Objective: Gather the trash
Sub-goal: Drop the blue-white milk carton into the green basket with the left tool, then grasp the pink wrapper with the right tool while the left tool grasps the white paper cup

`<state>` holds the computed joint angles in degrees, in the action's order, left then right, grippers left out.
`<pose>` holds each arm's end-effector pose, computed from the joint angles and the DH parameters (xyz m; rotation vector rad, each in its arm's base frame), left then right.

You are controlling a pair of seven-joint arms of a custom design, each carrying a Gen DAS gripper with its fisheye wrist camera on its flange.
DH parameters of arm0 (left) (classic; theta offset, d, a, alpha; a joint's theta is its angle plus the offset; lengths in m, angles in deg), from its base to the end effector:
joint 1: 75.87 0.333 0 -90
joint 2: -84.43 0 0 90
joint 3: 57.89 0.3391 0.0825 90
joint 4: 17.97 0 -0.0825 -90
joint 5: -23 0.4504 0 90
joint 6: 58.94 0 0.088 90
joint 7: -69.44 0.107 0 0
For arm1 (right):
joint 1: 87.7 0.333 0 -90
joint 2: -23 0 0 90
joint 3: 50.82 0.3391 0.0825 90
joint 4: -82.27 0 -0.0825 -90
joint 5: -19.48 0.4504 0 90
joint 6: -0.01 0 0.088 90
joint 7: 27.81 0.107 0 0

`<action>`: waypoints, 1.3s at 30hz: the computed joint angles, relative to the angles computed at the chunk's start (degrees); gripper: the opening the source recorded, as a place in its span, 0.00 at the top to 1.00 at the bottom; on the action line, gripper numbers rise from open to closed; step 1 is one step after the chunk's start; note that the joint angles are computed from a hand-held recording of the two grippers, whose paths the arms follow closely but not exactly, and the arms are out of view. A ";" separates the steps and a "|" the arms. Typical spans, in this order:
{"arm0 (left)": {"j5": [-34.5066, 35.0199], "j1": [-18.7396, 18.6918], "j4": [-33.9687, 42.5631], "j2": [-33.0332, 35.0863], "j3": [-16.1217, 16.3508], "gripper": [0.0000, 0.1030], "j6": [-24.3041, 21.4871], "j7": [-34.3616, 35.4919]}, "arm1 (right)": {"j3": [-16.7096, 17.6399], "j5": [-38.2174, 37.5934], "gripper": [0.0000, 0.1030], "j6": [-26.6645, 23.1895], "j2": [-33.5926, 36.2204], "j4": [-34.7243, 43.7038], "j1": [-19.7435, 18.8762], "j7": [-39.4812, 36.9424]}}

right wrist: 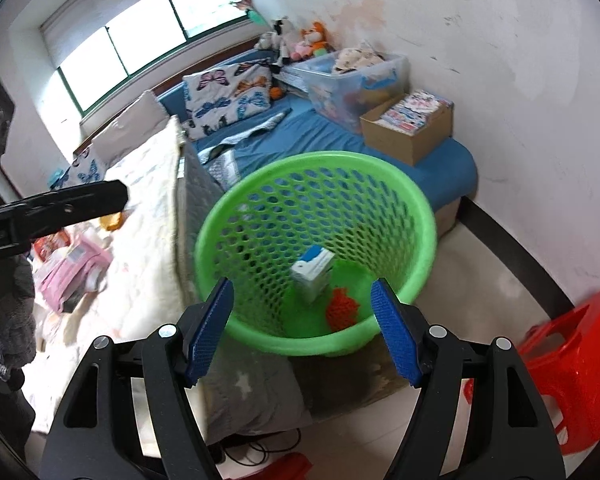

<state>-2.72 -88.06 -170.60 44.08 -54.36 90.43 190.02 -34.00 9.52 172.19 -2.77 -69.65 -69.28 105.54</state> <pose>0.4224 -0.0540 0.5153 -1.5140 2.2181 -0.9424 0.3832 0.2885 0.4527 -1.7147 1.6381 -0.3701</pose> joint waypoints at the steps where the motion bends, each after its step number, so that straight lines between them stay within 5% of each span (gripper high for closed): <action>1: 0.27 0.77 -1.11 -1.96 0.17 0.23 -0.23 -0.23 | 0.36 -0.08 0.26 0.11 0.08 0.28 0.20 0.09; 10: 6.68 10.30 -9.77 -17.43 2.51 0.23 -3.34 -3.16 | 0.10 0.67 0.22 1.54 4.84 5.46 4.92 -2.46; 16: 9.94 18.42 -12.56 -23.82 6.34 0.23 -5.80 -3.61 | -4.65 7.04 0.20 2.41 11.19 11.01 13.35 -9.35; 19: 11.03 22.48 -13.27 -25.28 7.85 0.23 -6.20 -3.37 | -10.75 18.67 0.20 2.57 15.33 14.96 22.47 -19.82; 22: 12.14 26.81 -13.69 -26.34 9.33 0.23 -6.51 -2.84 | -10.52 25.08 0.18 1.71 18.28 18.60 24.59 -25.05; 26: 12.66 31.39 -13.86 -26.71 11.59 0.23 -7.06 -1.87 | -12.24 45.70 0.18 -1.43 22.62 24.92 29.32 -41.26; 29: 12.96 34.74 -14.03 -26.75 12.93 0.23 -7.61 -0.78 | -10.53 55.75 0.18 -4.70 25.49 29.31 28.64 -48.20; 39: 11.62 39.67 -14.50 -25.23 14.71 0.22 -7.71 2.42 | -2.46 64.26 0.18 -13.37 32.21 38.38 21.94 -50.38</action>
